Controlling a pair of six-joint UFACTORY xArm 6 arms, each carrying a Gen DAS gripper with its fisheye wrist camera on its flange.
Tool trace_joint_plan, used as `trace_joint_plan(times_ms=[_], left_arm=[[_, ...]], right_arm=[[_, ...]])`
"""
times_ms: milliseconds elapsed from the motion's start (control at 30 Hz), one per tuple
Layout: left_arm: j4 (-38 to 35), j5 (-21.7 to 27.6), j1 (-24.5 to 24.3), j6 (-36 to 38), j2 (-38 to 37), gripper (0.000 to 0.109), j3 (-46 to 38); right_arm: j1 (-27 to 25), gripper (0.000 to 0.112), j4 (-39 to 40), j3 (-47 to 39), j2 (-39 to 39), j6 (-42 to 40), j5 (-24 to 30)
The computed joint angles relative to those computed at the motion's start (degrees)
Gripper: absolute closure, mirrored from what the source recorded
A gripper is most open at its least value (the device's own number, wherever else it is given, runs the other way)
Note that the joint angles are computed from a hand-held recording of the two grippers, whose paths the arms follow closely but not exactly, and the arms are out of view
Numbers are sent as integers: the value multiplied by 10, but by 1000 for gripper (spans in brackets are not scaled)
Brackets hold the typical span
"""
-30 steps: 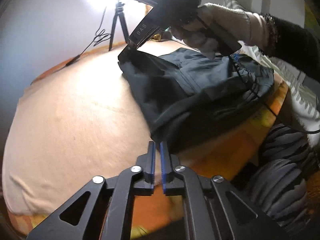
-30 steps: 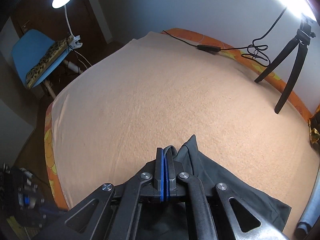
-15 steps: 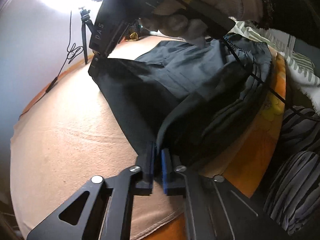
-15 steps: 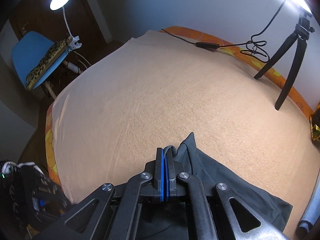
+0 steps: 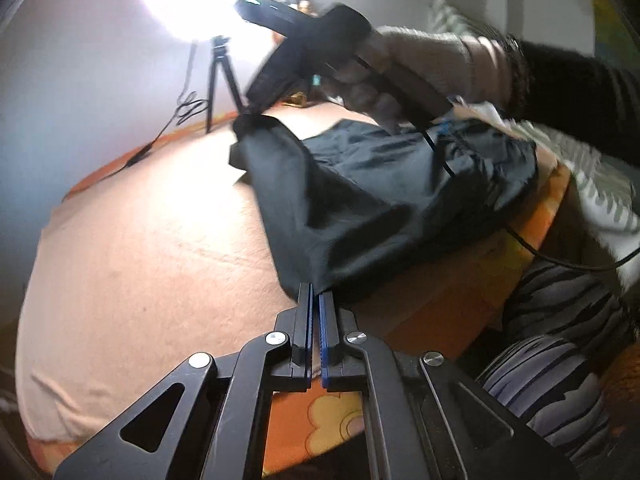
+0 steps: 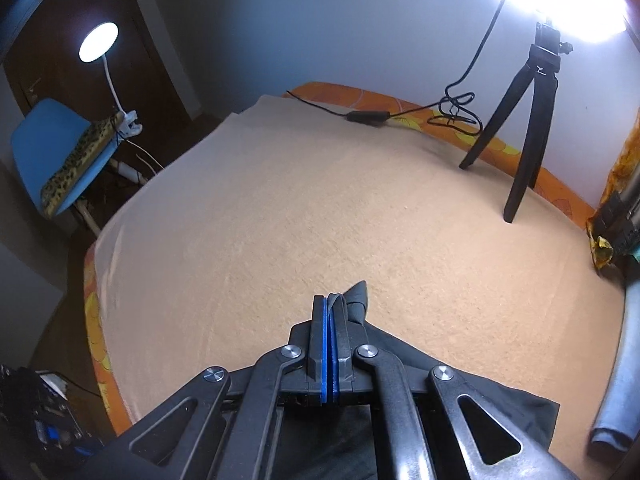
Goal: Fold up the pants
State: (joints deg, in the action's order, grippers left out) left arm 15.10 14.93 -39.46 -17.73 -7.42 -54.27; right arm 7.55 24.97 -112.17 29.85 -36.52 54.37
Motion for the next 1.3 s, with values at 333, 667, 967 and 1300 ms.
trace_joint_plan(times_ms=[333,667,967,1300], left_arm=[[48,44,7,-84,-51,107,35],[49,15,19,-89,59,91,-82],[7,47,1,-52,151,91,-172],[10,89,-6,-68,170,91,-193]], right_arm=[[-18,78,82,-109,71,51,60],[-128,67,138,197,-183,-57,-26],[-319,54,160,343,-254,-32,34],[-337,50,217,357,-217,-35,92]])
